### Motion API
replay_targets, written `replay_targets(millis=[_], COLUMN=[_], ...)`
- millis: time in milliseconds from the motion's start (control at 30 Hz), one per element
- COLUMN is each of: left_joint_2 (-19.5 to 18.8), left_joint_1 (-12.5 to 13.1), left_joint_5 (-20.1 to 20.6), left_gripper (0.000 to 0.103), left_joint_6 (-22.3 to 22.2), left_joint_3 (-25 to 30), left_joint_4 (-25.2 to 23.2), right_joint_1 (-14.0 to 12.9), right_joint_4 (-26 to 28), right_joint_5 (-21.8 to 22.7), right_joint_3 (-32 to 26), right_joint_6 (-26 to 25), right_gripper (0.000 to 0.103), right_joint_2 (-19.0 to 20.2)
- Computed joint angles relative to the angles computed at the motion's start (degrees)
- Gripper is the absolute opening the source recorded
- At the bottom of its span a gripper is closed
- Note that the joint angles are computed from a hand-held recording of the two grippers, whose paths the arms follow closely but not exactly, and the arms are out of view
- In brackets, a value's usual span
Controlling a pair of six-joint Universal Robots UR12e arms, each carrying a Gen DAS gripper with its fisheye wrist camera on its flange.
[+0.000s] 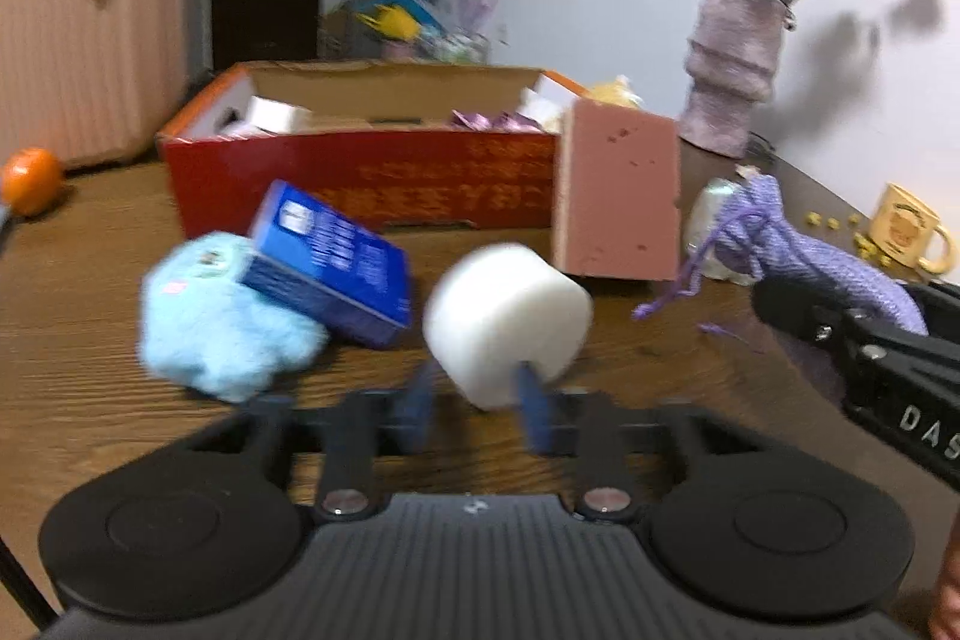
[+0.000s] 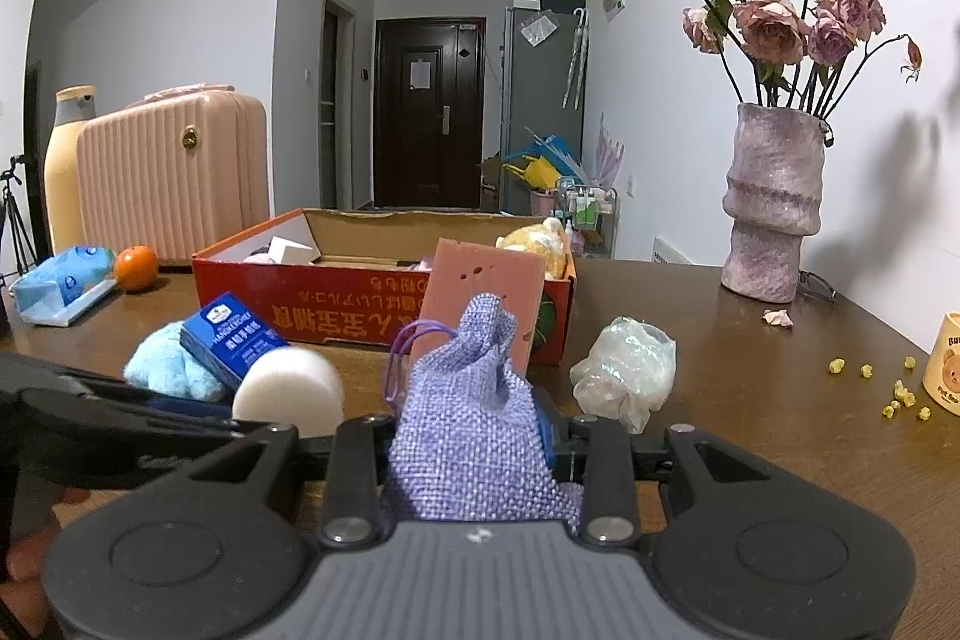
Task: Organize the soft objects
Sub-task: 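Close the left tool on the white round sponge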
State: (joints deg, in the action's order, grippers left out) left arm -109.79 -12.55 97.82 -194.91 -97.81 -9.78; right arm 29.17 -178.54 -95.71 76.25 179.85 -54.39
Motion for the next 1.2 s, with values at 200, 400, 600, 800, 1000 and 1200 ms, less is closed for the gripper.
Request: replay_targets(millis=[200, 400, 600, 800, 1000, 1200], left_joint_2=[-0.08, 0.01, 0.23, 0.19, -1.70, -4.42], left_joint_1=[0.05, -0.26, -0.30, -0.51, -1.50, -2.96], left_joint_5=[-0.83, 0.41, 0.93, 0.52, 2.16, 5.45], left_gripper=[0.009, 0.007, 0.007, 0.059, 0.081, 0.095], left_joint_6=[0.29, 0.79, 0.35, 0.62, 1.88, 3.42], left_joint_3=[-0.26, -0.57, -0.91, -0.86, 1.64, 5.52], left_joint_4=[1.80, 3.45, 4.38, 4.73, 4.90, 2.62], right_joint_1=[0.13, 0.26, 0.36, 0.16, -0.06, -0.93], right_joint_4=[0.96, -0.16, -1.15, -2.64, -4.27, -5.29], right_joint_5=[-0.92, -1.89, -4.46, -6.02, -7.92, -9.12], right_joint_3=[-0.52, -0.82, -1.02, -0.59, -0.74, -0.74], right_joint_6=[-0.18, 0.03, 1.65, 3.91, 5.49, 6.87], right_gripper=[0.032, 0.032, 0.032, 0.032, 0.032, 0.032], right_joint_2=[0.33, 0.79, 1.00, 0.76, 0.81, 0.84])
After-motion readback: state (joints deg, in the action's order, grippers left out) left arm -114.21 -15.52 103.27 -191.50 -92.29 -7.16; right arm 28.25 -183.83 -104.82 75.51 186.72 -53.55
